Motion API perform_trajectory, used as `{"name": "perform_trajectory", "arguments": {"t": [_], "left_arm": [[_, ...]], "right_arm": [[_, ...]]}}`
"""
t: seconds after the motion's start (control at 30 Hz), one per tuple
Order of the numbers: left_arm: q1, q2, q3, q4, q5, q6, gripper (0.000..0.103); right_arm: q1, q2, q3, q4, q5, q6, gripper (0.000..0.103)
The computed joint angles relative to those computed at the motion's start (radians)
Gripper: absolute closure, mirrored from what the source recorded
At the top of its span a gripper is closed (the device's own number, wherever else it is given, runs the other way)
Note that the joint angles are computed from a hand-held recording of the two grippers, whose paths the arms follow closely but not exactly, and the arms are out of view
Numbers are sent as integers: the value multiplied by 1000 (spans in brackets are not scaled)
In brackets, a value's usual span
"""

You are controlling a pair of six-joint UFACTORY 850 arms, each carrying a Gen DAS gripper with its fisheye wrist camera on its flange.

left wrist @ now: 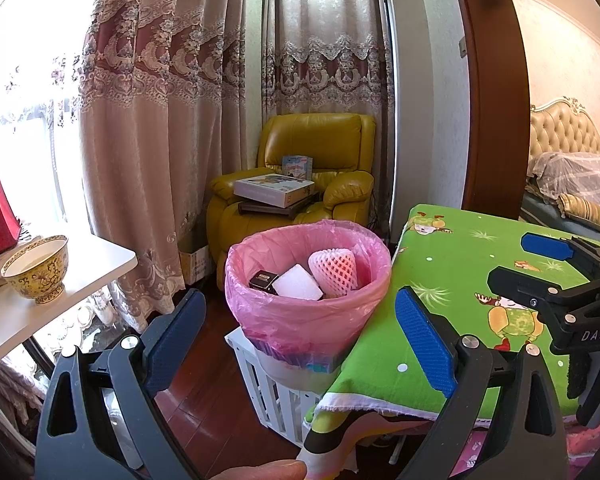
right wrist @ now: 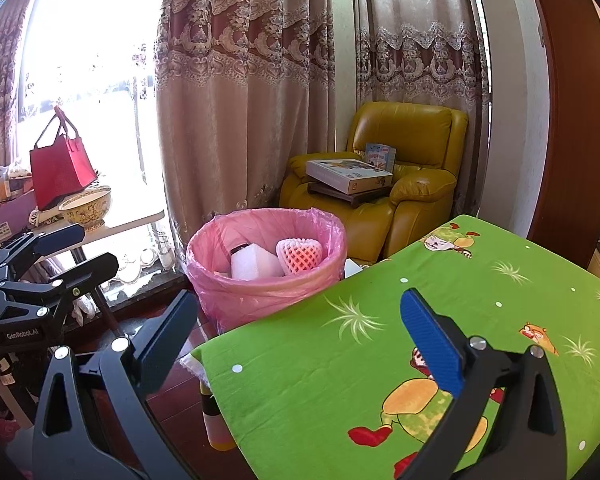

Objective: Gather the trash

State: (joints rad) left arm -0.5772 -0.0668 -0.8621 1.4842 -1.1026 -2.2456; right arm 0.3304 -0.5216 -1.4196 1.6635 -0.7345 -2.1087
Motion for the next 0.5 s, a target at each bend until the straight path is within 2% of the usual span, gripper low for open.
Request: {"name": "perform_trajectory", "arguments": {"t": [0.5], "left_arm": [[0, 0, 0, 2, 1, -4, 13]], "right_arm": [[3, 5, 9, -2, 0, 0, 5]]}}
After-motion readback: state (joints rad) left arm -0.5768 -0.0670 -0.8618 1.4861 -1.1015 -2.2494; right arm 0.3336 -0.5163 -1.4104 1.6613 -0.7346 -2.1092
